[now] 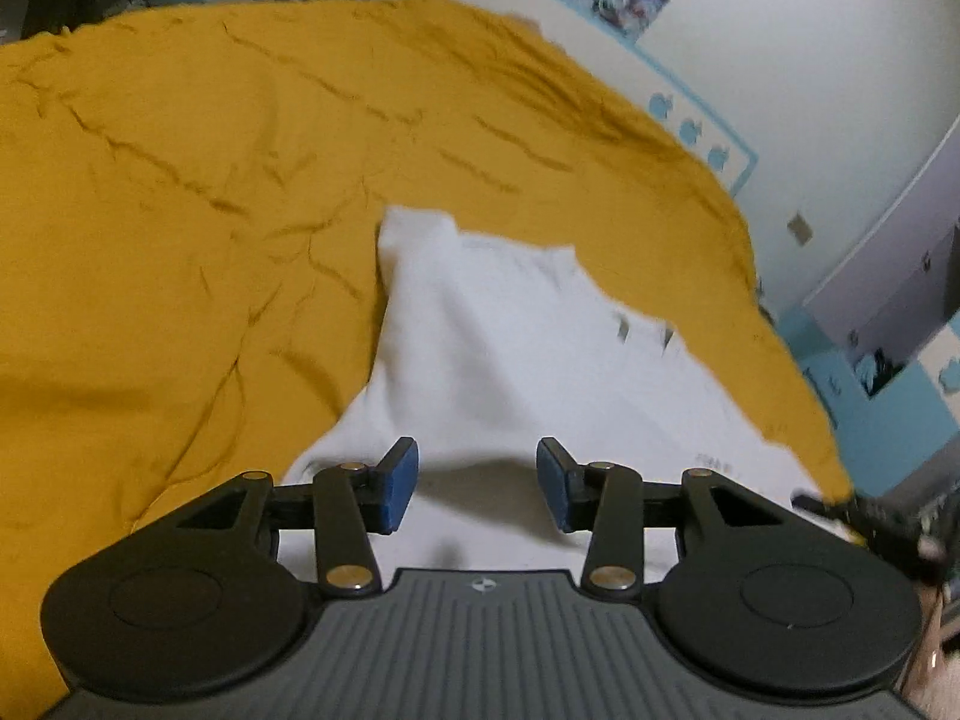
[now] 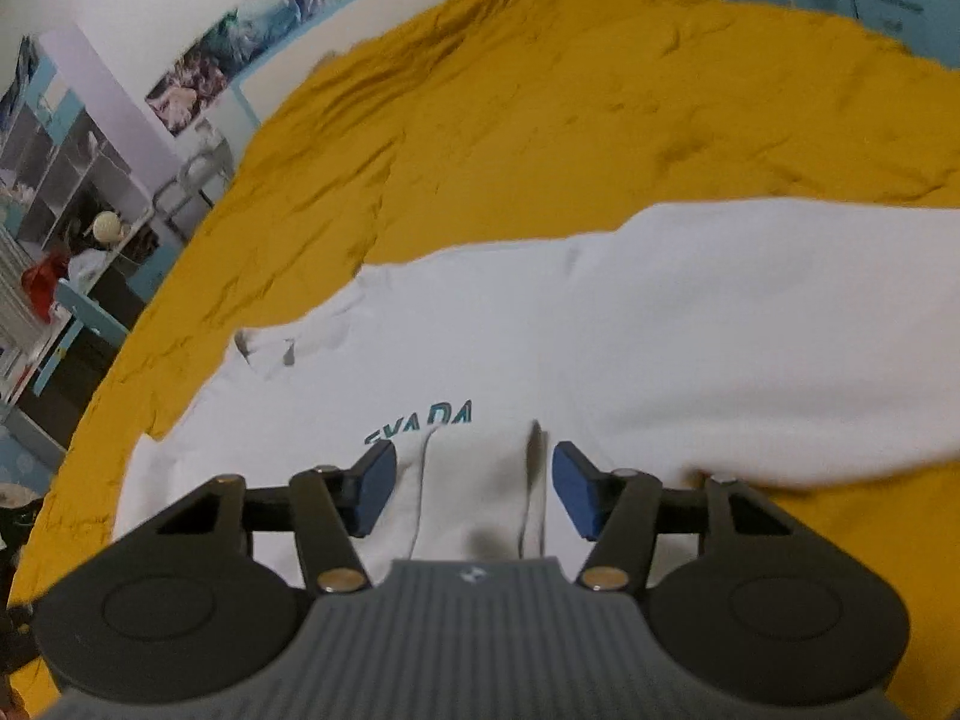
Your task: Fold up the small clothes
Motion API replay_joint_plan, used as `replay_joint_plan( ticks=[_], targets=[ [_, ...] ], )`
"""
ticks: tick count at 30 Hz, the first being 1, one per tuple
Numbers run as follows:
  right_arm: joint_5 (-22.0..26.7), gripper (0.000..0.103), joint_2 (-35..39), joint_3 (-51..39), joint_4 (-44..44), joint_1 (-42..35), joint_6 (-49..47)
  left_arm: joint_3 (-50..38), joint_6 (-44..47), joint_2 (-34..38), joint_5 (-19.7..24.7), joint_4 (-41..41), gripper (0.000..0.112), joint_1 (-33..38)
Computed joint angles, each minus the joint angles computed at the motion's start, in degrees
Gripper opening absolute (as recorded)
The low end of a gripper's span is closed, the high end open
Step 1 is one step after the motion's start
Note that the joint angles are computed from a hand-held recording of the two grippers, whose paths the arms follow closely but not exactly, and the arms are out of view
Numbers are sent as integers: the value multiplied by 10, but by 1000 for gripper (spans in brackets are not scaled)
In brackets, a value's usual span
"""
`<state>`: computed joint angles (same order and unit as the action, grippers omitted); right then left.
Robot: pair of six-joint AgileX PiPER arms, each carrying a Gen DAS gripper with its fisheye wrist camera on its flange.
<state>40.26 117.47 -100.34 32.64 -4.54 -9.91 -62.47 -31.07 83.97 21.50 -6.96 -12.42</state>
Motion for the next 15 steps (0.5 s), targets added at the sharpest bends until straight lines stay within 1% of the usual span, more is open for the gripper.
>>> replay_joint_plan(
  ticks=[1, 2, 3, 4, 5, 6, 7, 8, 9, 10, 12, 14, 15],
  targets=[
    [17, 55, 29, -39, -12, 2, 18, -5, 15, 7, 7, -2, 49, 2],
    [26, 54, 44, -55, -23, 4, 33, -16, 22, 18, 14, 4, 49, 2],
    [31, 44, 55, -65, -21, 5, 42, -7, 11, 12, 15, 18, 49, -4],
    [44, 31, 69, -79, 0, 4, 29, 4, 21, 7, 13, 8, 49, -2],
    [59, 21, 78, -92, 2, 7, 22, 6, 44, 14, 5, -15, 49, 3],
    [56, 0, 82, -100, -17, 14, 30, 30, 47, -3, 10, -21, 49, 2],
    [46, 0, 80, -99, -33, 21, 35, 32, 44, -1, 12, -16, 49, 1],
    [39, 0, 78, -97, -26, 21, 29, 32, 18, 1, 16, 12, 49, -6],
    [23, 0, 66, -80, -6, 19, 15, 29, -20, 4, 24, 51, 49, -15],
    [9, 0, 53, -69, 6, 17, 4, 30, -39, 7, 28, 72, 49, -20],
    [-26, 0, 26, -50, 13, 14, -7, 24, -63, 11, 38, 97, 50, -24],
    [-49, 0, 8, -33, 42, 4, -27, 22, -65, 16, 46, 99, 51, -23],
    [-63, 0, 2, -25, 28, 2, -14, 25, -73, 16, 44, 102, 51, -23]
  ],
)
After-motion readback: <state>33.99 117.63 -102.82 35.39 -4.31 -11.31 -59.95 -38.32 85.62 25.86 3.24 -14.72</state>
